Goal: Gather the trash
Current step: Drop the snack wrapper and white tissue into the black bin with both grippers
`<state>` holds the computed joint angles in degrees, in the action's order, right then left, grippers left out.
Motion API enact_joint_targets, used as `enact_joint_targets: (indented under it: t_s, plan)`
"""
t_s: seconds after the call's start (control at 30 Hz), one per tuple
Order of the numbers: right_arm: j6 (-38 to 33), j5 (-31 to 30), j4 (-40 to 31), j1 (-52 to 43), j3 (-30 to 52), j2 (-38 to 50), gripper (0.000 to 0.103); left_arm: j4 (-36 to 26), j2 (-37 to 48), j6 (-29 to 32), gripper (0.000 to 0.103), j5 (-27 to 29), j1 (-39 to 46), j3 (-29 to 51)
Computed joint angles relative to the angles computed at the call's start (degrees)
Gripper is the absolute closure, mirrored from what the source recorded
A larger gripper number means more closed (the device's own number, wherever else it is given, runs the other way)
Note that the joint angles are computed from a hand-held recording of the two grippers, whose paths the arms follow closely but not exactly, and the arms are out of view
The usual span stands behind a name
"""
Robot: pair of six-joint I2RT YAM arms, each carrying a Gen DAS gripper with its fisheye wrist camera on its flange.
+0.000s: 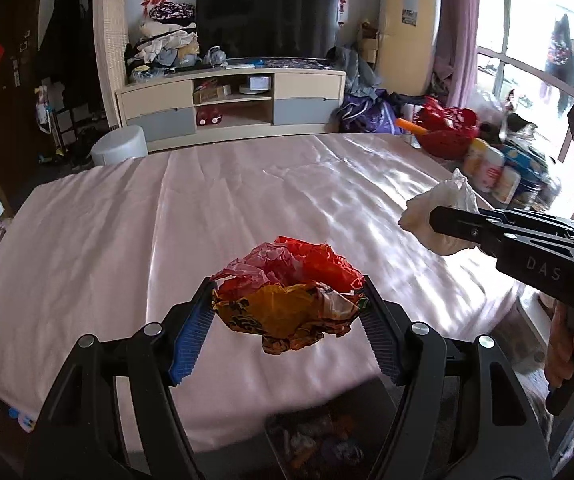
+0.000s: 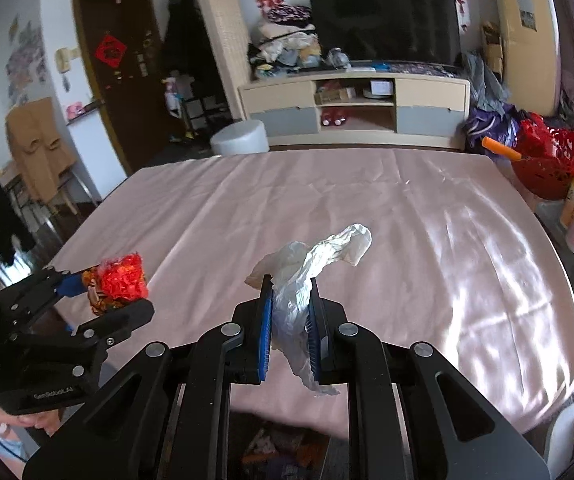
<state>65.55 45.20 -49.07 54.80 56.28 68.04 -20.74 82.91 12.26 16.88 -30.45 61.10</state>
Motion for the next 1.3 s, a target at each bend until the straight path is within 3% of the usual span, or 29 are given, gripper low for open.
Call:
enact_joint_targets:
  t_s: [0.1,0.27,0.4,0.53,0.7,0.97,1.3]
  plan:
    - [7.78,2.7,-3.79,6.65,-0.79,1.25,0.087,-0.78,-6.06,0.92,0.036,1.28,0.68,-5.62]
    - [19.5,3.05,-3.8,13.93,-5.6,3.13,0.087,-0.84,-13.2,1.47,0.036,4.1,2.32,-13.6]
    - [28.64,2.25,-4.6,18.54,-6.72,8.47,0.087,0.04,-15.52,0.96,0.036,6.72,4.0,-19.15]
    - [34.31,0.33,-2.48,21.05,-8.97,11.75,0.087,3.33,-16.63,0.32,0.036,5.84,4.15,-25.27]
    - [37.37,-1.74,4.23,22.65,-13.51,13.29,0.087,8.76,-16.98,-1.39,0.036,2.66,2.8,-31.78]
    - [41.13,-4.88,9.78,24.75,-15.37,19.83,0.087,15.62,-12.31,-2.29,0.036,2.85,2.59,-37.84]
    - [36.17,-9.46,21.61,22.79,-17.18,25.47,0.087,22.99,-1.66,-1.86,0.036,1.4,1.33,-41.18]
